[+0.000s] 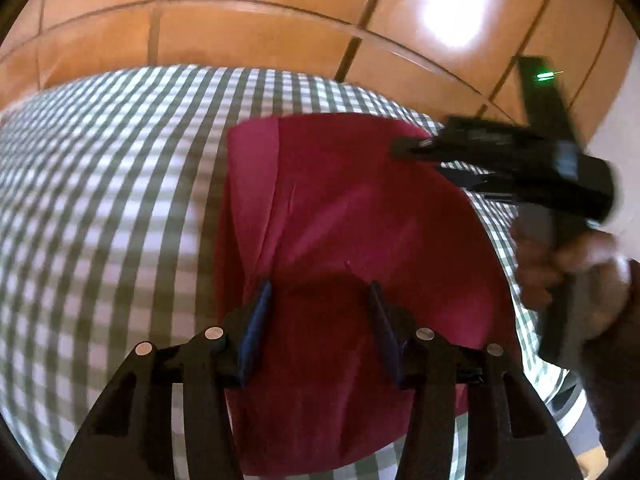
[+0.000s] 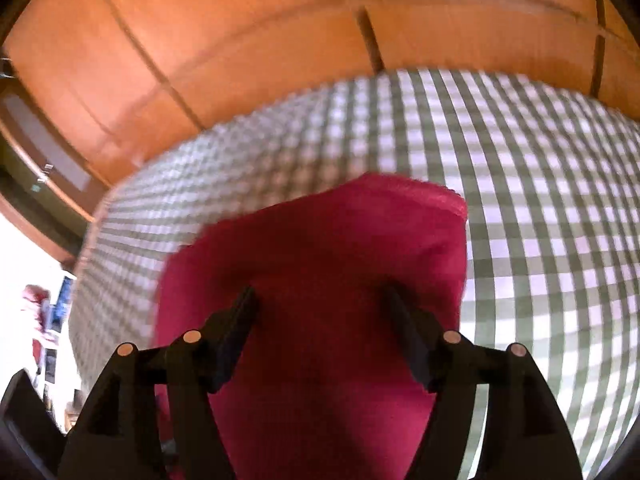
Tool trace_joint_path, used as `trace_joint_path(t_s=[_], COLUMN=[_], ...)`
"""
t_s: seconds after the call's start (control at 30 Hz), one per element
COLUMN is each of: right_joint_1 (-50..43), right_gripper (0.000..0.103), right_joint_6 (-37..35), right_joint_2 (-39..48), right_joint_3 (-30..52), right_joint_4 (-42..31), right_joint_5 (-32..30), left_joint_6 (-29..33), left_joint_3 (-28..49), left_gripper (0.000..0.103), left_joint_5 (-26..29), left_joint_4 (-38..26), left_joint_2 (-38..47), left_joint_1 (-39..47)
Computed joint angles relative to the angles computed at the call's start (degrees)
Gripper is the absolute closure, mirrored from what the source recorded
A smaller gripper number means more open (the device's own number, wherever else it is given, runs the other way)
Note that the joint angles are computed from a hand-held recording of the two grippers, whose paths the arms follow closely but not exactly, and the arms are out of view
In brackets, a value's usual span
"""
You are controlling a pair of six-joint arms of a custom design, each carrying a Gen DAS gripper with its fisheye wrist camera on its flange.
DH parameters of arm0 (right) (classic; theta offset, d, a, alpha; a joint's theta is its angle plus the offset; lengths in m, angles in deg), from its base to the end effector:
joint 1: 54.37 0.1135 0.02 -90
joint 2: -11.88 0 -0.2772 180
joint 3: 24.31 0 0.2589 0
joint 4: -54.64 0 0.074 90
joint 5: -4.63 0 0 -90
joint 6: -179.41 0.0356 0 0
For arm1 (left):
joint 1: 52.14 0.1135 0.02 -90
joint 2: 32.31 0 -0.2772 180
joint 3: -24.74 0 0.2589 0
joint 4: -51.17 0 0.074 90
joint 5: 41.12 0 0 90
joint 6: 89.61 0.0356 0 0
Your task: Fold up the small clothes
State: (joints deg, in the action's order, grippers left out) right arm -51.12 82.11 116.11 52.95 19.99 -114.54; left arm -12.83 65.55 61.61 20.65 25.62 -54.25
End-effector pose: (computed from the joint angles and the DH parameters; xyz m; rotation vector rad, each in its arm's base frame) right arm 0.3673 0.0382 0.1723 -0.4031 2.5339 0.6429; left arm 0.1931 -0.0150 0.1918 -0.1296 2.4084 -0.3909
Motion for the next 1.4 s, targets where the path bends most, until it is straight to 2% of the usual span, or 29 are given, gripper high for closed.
trace_joint_path(t_s=[0.07,0.17,0.3,0.37,0.53,0.63,0.67,0.73,0.8,0.87,0.9,1.07,1.1,1.2,1.27,1.3,1.4], right_joint_1=[0.58,0.31,-2.93,-4.54,-9.21,-10.04,-10.29,-11.22,-13.63,-21.37,-23.25,-21.06,-21.21,-23.08,-25.78,-27.05,-30.57], right_gripper=[0.036,0.033,0.025,0.025,0.025,0.022,0.021,0.021,0.021,0.019,0.019,0.014,0.014,0.01,0.008,0.007,0.007], right_joint_6=[-0.16,-1.45,-3.42,-5.86,-17.51,-23.82,-26.16,-30.0,-32.32,-36.75,-37.62,-34.04,-33.76,-34.95,-37.78,-39.05,-43.09], right_joint_2=[2.74,1.64,-5.93,-9.18,-22.24,-29.79,-32.82,-36.37,-33.94,-24.64,-22.8,-25.81,-24.76,-23.88,-24.02,-23.26,-22.21], right_joint_3=[0.32,-1.54,-8.66,-11.34,-22.27,-29.81,-33.39,-39.52,-41.46,-39.09,-38.67,-42.03,-41.13,-39.42,-37.21,-35.92,-33.41], right_joint_4=[2.34,4.15,8.06,7.49,2.24,1.51,2.41,6.11,7.66,5.4,4.93,10.54,9.66,5.48,-0.24,-3.1,-9.6], right_joint_5=[0.98,0.84,-3.35,-5.04,-8.43,-8.05,-6.89,-3.39,-3.39,-9.46,-11.07,-9.4,-9.85,-11.27,-12.48,-13.16,-14.6], left_joint_6=[-1.34,-2.67,-3.22,-2.38,0.16,0.19,-0.55,-1.85,-2.95,-3.19,-3.41,-6.25,-6.9,-8.37,-9.22,-9.06,-9.62], left_joint_3=[-0.66,-0.5,0.52,0.9,1.23,-0.21,-1.19,-2.75,-4.36,-5.29,-5.46,-4.81,-4.53,-3.4,-2.37,-1.98,-0.92], left_gripper=[0.055,0.055,0.055,0.055,0.055,0.054,0.054,0.053,0.043,0.042,0.042,0.042,0.038,0.034,0.032,0.028,0.027], left_joint_5=[-1.58,-2.32,-3.4,-1.74,2.11,-1.59,-4.0,-4.09,-2.9,0.14,0.09,-10.65,-12.06,-17.4,-20.34,-21.07,-24.69], left_joint_4=[-0.15,-0.62,-3.86,-5.23,-6.91,-7.55,-7.41,-6.96,-6.63,-7.3,-7.85,-12.76,-14.02,-17.09,-18.99,-19.27,-20.32], left_joint_2=[-1.51,-2.13,-5.81,-7.59,-7.36,-9.1,-10.17,-10.73,-11.52,-12.36,-13.02,-18.37,-19.56,-22.93,-24.34,-24.41,-25.09], left_joint_1=[-1.41,-1.74,-1.66,0.38,5.21,1.83,0.11,-0.09,1.38,3.97,3.89,-4.41,-5.41,-8.87,-11.41,-11.72,-15.08])
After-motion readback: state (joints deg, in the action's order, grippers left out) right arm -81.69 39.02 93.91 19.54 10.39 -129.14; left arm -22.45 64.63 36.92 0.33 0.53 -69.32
